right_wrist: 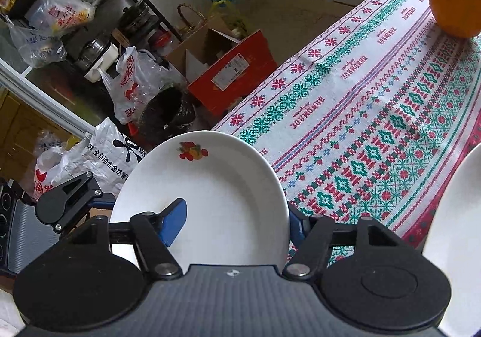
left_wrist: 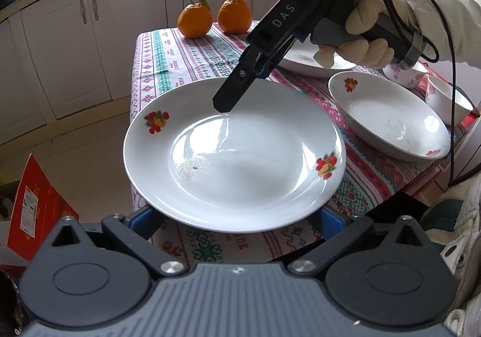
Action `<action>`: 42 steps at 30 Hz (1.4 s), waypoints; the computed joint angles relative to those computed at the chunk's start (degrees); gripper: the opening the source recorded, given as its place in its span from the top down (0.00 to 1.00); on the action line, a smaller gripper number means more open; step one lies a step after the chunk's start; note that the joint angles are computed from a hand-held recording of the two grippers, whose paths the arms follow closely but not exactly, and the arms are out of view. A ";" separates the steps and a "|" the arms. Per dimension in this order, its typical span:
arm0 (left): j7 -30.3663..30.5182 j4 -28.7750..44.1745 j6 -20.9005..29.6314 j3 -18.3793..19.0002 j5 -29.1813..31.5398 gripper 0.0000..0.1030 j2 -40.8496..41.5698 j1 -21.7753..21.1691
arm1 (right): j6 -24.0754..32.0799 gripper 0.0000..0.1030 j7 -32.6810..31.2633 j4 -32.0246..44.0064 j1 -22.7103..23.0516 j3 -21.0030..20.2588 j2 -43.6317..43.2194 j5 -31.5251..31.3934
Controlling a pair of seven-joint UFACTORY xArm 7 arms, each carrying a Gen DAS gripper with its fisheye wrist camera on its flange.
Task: Organize plates and bowls
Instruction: 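Lift the held white plate off the cloth with both grippers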
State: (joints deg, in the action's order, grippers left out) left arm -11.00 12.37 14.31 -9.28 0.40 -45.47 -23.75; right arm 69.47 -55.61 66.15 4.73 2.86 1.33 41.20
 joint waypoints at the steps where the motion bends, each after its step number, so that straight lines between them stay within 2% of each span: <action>1: 0.10 0.11 0.03 0.10 0.03 0.01 0.12 -0.03 | -0.28 0.28 0.10 -0.20 0.03 0.03 -0.21 -0.07; 8: 1.89 1.27 -1.30 1.28 0.15 0.01 2.26 0.16 | -1.77 0.28 -0.12 -0.29 0.06 -0.22 -0.74 0.37; 21: 8.74 5.78 -5.90 4.30 -0.39 0.01 10.60 1.38 | -5.82 0.28 0.28 3.34 -0.69 0.30 2.62 1.11; 27: 12.95 7.91 -8.27 7.33 -2.27 0.01 15.06 -0.15 | -7.74 0.28 0.99 4.71 -1.07 0.84 4.26 1.21; 42: 18.12 11.01 -10.43 8.33 -5.15 0.01 20.21 -0.18 | -11.29 0.28 2.12 6.78 -1.78 1.96 6.89 1.50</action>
